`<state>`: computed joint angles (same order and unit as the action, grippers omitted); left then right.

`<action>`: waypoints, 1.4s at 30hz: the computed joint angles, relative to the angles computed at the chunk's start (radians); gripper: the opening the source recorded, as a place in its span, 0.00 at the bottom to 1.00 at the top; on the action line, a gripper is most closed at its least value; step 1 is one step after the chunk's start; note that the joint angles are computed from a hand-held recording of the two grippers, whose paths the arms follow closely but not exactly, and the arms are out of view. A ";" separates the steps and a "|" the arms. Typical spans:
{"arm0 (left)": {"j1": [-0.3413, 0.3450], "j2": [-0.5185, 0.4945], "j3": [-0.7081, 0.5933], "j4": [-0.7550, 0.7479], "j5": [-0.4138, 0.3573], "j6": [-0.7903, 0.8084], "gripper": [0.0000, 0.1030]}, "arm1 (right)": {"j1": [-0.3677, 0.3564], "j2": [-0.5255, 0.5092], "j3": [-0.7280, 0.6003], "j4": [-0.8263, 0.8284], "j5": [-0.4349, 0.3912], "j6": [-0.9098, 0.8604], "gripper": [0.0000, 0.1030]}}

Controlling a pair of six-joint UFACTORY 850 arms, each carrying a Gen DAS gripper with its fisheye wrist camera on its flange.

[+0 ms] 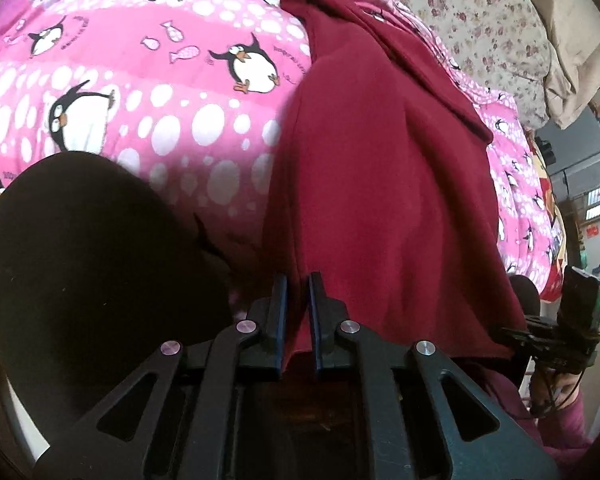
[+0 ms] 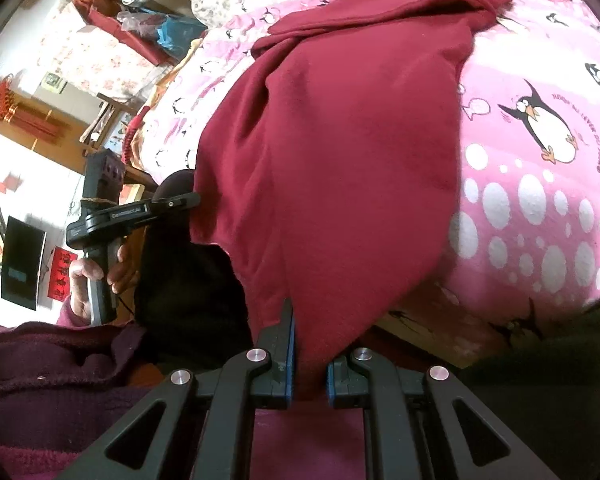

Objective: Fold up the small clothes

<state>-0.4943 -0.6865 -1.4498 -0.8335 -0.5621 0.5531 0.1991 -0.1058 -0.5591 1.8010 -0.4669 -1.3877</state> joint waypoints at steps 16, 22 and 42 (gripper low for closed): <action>0.030 -0.025 -0.076 -0.095 0.066 0.055 0.61 | 0.011 -0.037 -0.343 -0.410 0.220 0.242 0.46; 0.012 -0.072 -0.130 -0.022 0.079 -0.004 0.61 | 0.093 -0.440 -0.814 -0.603 0.174 0.467 0.46; 0.069 -0.087 -0.149 -0.210 0.023 0.214 0.08 | 0.047 -0.998 -1.608 -1.127 -0.081 1.129 0.21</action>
